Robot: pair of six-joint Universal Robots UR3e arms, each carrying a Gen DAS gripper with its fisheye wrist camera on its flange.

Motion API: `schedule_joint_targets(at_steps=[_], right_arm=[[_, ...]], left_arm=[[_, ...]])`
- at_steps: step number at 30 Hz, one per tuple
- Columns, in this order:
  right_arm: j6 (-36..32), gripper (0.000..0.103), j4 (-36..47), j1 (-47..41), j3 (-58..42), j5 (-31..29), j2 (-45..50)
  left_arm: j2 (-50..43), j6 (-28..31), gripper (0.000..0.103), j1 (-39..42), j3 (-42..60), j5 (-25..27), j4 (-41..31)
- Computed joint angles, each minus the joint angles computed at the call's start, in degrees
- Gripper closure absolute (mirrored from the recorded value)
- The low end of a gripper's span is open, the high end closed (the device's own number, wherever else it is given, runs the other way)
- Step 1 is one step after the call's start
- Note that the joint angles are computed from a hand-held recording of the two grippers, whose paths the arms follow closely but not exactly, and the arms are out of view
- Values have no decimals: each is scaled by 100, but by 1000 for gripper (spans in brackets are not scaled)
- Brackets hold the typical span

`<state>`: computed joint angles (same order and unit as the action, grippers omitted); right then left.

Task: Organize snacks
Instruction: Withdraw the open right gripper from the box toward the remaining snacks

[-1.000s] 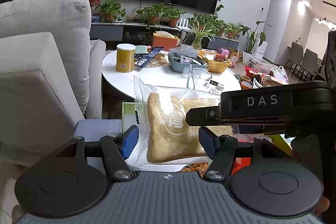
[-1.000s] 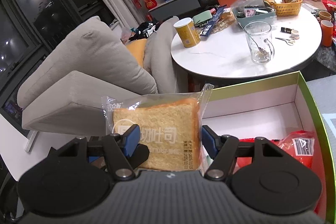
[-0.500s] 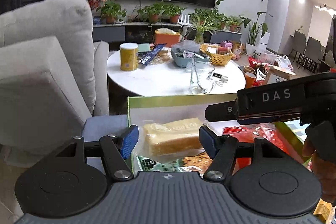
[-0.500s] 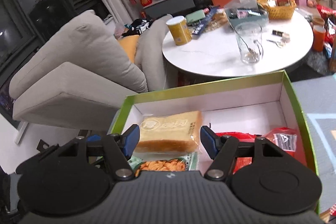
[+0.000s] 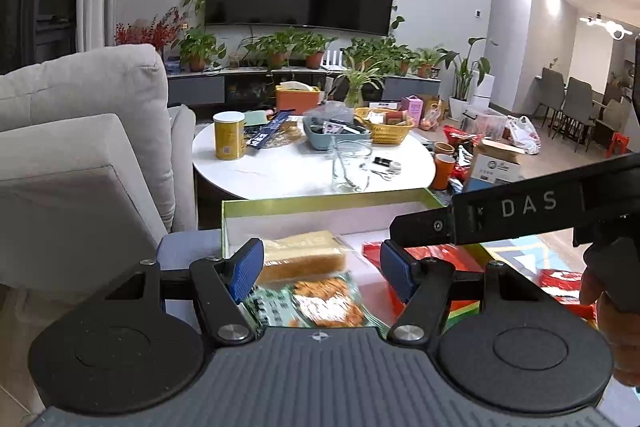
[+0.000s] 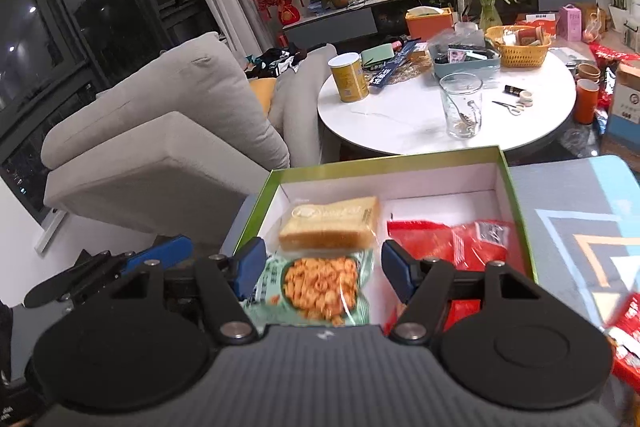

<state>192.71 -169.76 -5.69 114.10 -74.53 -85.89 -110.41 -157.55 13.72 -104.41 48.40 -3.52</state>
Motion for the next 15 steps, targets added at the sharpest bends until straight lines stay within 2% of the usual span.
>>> schedule_joint_targets(at_steps=[7,15], right_arm=[[-22,50,258,-168,940,55,-1165],[-218,50,566,-317,2076,123,-2458]], left_arm=[[1309,544,41,564,-1544,-565,-177],[2864,1584,41,1229,-3023,-1047,-1152]])
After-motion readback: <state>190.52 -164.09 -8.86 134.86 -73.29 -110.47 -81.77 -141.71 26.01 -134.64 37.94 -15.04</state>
